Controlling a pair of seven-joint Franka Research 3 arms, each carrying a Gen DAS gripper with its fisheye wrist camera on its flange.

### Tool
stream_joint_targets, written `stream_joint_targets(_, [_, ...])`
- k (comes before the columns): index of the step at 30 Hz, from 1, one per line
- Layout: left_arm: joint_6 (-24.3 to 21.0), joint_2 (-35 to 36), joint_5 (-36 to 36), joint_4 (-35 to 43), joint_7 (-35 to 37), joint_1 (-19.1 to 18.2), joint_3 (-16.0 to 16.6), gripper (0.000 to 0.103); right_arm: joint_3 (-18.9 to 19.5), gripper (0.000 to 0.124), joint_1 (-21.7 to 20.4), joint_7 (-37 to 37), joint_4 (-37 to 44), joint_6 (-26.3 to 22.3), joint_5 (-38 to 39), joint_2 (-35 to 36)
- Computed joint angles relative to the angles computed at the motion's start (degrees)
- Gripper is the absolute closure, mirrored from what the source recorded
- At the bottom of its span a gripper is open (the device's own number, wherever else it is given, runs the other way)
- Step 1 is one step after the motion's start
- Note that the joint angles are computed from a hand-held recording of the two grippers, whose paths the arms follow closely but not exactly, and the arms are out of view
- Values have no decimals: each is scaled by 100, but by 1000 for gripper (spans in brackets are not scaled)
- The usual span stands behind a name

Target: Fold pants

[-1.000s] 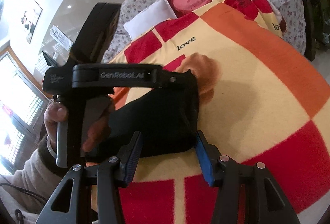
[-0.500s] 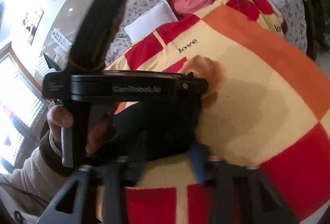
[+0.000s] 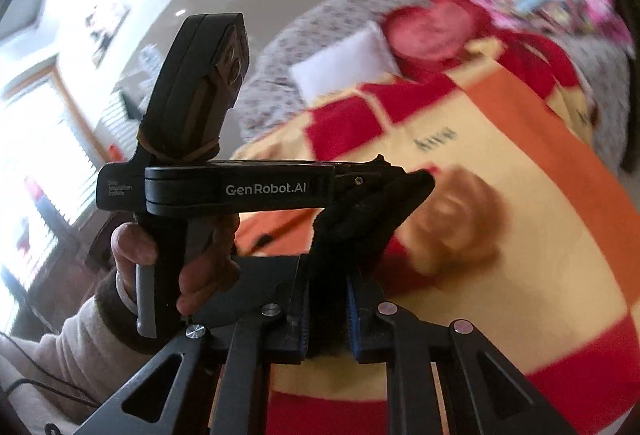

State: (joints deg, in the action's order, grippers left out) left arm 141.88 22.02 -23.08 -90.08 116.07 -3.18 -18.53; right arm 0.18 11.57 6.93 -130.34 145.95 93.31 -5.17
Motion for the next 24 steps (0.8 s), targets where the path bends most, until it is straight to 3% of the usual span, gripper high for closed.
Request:
stream_joint_targets(7, [472,-1187,-1133,-1315,484,499,232,92,270,110,368,-148,324,-209,-310,82])
stream_joint_targets(12, [671,-2005,-1839,-2446,668,558,782,92,450,110,607,143,695,-476,-933,509])
stream_joint_targets(20, [940,-2688,-2102,-3657,297,538,1539,92,834,109,916,1196,1455,-505,-2307,1616])
stream_joint_targets(22, [929,-2783,-2125,-3818,229,538,1640,92,934,99,1018,1410,1473,-226,-2771,1684])
stream_joint_targets(24, [990,-2872,-2064,-3966,167,507,1683,92,1008,81,893,1023,1352,-631,-2772,1489])
